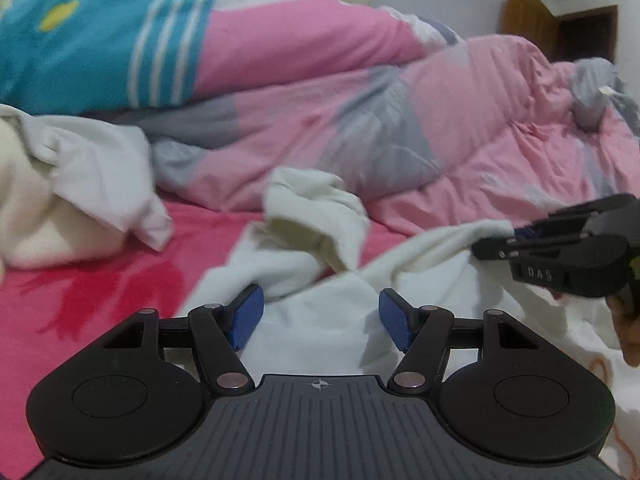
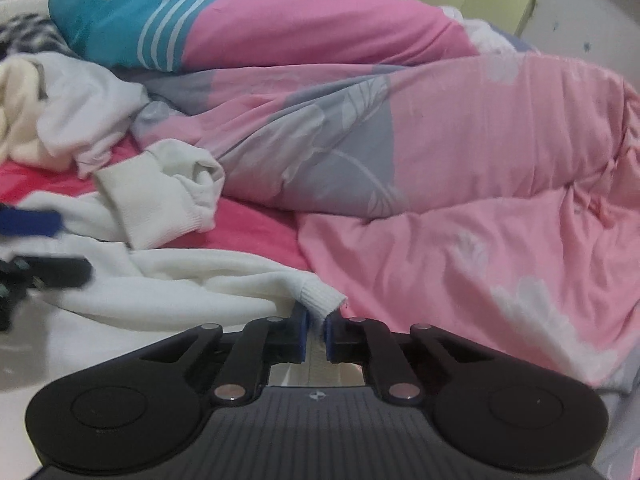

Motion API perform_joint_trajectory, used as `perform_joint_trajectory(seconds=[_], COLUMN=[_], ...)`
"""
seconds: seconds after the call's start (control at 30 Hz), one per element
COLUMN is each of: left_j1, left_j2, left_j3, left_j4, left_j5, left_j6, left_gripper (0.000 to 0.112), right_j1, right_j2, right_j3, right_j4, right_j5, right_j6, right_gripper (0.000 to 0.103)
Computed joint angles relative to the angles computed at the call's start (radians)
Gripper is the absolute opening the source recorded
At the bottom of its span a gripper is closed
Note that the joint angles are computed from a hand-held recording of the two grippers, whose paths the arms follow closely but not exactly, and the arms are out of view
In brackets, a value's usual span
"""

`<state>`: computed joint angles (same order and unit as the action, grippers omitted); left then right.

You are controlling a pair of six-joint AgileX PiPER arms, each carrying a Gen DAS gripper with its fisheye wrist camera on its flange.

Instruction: Fold clothes

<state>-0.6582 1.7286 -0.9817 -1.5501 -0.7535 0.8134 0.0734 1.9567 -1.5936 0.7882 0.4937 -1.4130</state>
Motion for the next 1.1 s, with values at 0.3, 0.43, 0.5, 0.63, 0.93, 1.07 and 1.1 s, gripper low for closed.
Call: perform_joint_trajectory(seconds=[0.3,0.43,0.5,0.63,0.93,1.07,1.1], left_j1=[-0.013,-0.011,-0.01,-0.01,-0.008,-0.007,-0.007], left_j2=[0.018,0.016,0.014,0.016,0.018,0.018,0.018], left_j3=[-0.011,-0.009,-0.007,-0.008,-0.008,-0.006,-0.005], left_j4=[-0.018,-0.02,-0.018,-0.017,-0.016,-0.013,-0.012], left_j5=[-0.043,-0.039,-0.037,-0.037,-0.037,-0.034,-0.034], left_j6=[0.017,0.015,0.011,0.01,0.013,0.008,0.007], left_gripper=[0.064,0.064,0.064,0.064,0.064,0.065,0.065], right_j1=[0.045,0.001,-0.062,-0.246,-0.431,-0.397,-0.385], right_j2=[0.168,0.168,0.137,0.075,0.107,0.116,0.108], right_j3=[-0.123,-0.22,-0.248,-0.301,-0.354,-0.293,-0.263], right_j4=[-0.075,-0.095,-0.002,0.164,-0.028,-0.045,-0.059], right_j5=[-0.075,0.056,0.143,0.327,0.432,0.367,0.335], right_j6=[0.119,0.254,0.255,0.282,0.286,0.177,0.157], right_gripper=[0.008,0.032,0.061,0.074,0.061,0.056,0.052])
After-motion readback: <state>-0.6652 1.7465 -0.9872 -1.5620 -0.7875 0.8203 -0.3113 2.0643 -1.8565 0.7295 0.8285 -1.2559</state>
